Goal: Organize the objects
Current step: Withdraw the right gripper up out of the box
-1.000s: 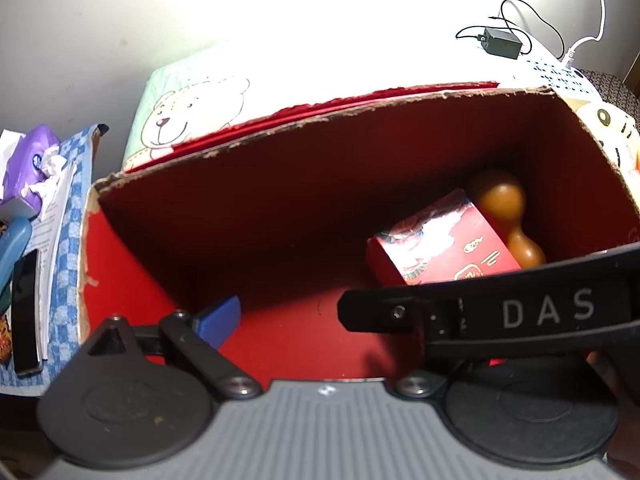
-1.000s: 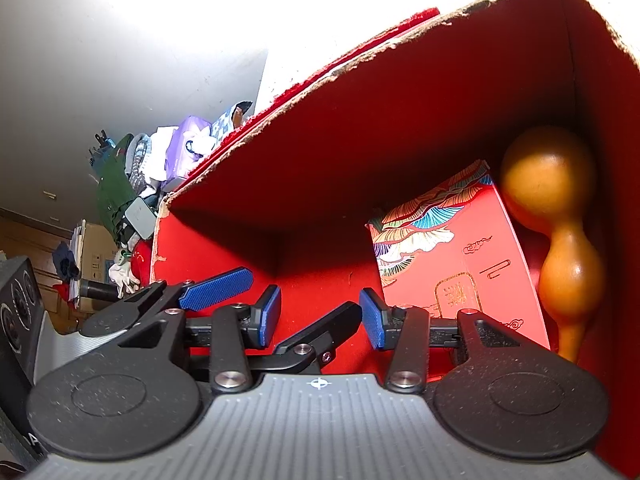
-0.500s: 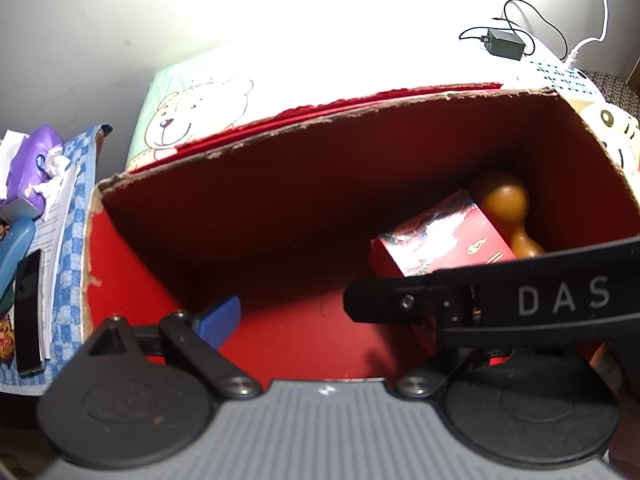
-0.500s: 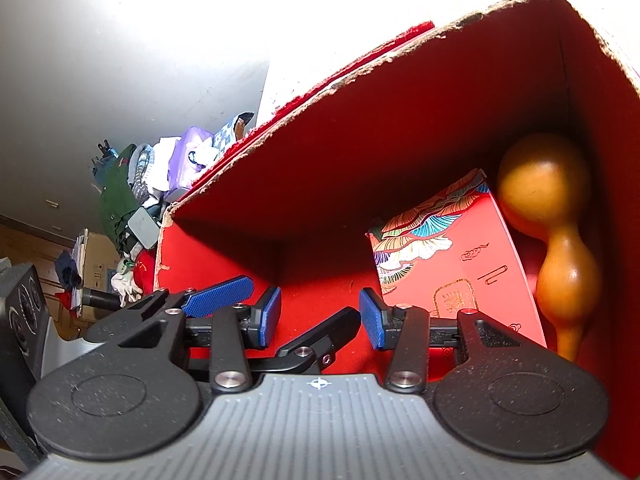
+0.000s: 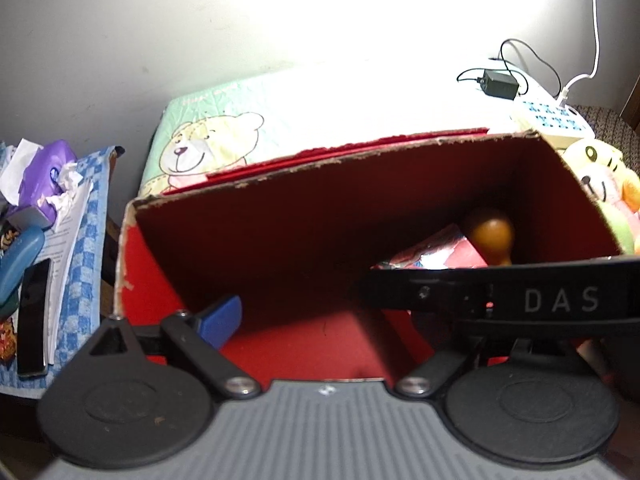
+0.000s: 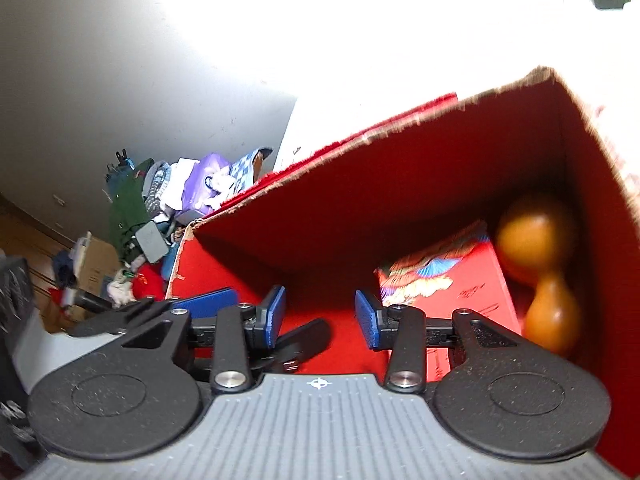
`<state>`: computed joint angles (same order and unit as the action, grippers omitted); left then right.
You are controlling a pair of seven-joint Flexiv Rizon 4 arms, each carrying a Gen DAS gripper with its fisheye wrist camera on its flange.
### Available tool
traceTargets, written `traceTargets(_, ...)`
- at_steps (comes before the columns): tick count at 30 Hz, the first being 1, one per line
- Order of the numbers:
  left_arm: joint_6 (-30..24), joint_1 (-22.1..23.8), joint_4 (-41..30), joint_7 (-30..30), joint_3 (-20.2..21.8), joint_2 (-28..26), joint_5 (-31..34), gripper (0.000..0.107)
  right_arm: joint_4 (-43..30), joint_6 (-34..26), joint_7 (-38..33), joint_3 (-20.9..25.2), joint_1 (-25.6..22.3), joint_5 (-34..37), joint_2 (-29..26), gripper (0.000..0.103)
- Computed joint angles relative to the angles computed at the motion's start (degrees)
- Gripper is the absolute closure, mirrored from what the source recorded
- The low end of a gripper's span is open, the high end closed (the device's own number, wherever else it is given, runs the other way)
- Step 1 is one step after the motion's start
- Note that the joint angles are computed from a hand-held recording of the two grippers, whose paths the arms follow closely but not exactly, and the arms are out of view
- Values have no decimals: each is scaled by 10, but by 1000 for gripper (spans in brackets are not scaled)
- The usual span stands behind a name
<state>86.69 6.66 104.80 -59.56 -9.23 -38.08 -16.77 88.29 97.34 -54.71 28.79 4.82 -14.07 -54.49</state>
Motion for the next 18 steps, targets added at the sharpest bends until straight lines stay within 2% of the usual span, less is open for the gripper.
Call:
traceTargets(4, 43, 47, 47, 14, -52, 29, -7, 15, 34, 55, 1, -65, 38, 6, 31, 63)
traceTargets(7, 74, 120, 90, 18, -131, 49, -15, 14, 61, 112, 10, -111, 66, 11, 48, 63)
traceTargets(10, 105, 207, 133, 9, -224, 61, -5, 13, 97, 172, -4, -229, 160, 56, 76, 63)
traceTargets(12, 129, 246, 157, -7, -262, 69, 13, 13, 116, 207, -33, -286, 210, 88, 85, 62)
traceTargets(14, 145, 266, 176, -25, -279, 79, 30, 13, 127, 229, -50, -286, 213, 91, 89, 55)
traceTargets(18, 170, 307, 211, -65, -312, 95, 64, 12, 144, 258, -36, -233, 165, 60, 93, 54)
